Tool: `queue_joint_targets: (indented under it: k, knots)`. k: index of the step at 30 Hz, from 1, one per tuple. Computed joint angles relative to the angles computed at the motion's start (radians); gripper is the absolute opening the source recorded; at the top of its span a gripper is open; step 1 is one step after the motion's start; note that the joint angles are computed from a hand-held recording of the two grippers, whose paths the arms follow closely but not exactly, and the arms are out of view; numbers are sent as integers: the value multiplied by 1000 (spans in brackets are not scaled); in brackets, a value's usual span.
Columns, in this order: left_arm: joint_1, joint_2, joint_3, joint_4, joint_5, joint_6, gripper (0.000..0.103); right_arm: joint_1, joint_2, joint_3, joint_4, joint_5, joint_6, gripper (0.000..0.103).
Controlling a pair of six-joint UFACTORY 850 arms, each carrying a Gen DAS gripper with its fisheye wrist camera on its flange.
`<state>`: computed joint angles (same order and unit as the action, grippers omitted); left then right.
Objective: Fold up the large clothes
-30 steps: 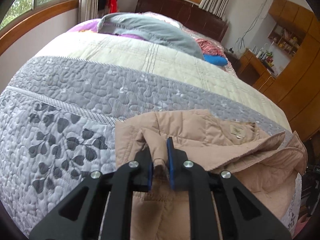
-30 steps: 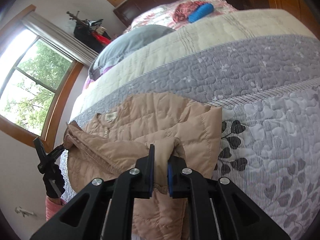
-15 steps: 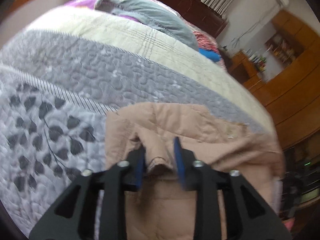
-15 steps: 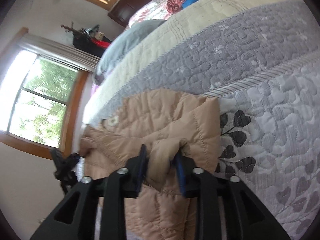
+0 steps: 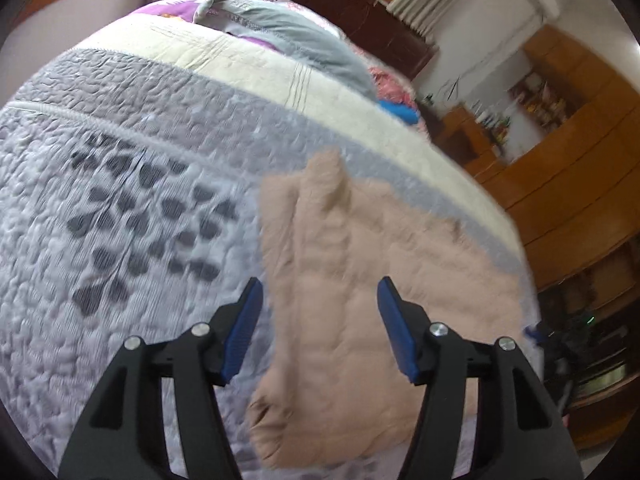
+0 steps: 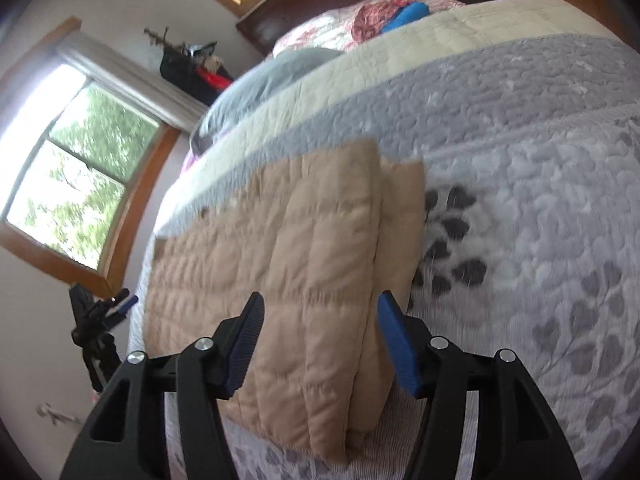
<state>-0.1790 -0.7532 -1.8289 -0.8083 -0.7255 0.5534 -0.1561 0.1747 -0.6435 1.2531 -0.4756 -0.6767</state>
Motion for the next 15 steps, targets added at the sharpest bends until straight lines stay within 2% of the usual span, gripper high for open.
queue_joint_targets:
  k: [4, 7, 9, 10, 12, 14, 15]
  knots:
    - [-24, 53, 104, 17, 73, 62, 58, 44, -7, 7, -71, 46, 56, 50]
    - [-50, 69, 140, 68, 139, 56, 56, 68, -31, -14, -155, 75, 144, 34]
    - [-62, 59, 131, 124, 143, 18, 38, 77, -37, -24, -163, 78, 157, 17]
    - [-71, 55, 127, 168, 159, -19, 36, 81, -37, -29, -160, 80, 157, 15]
    - [-84, 66, 144, 209, 207, -42, 11, 101, -28, -38, -180, 112, 179, 12]
    - [-83, 101, 193, 131, 266, 20, 8, 110, -9, -35, -157, 147, 148, 11]
    - [-79, 124, 225, 41, 299, 91, 8, 113, -1, -34, -133, 159, 122, 11]
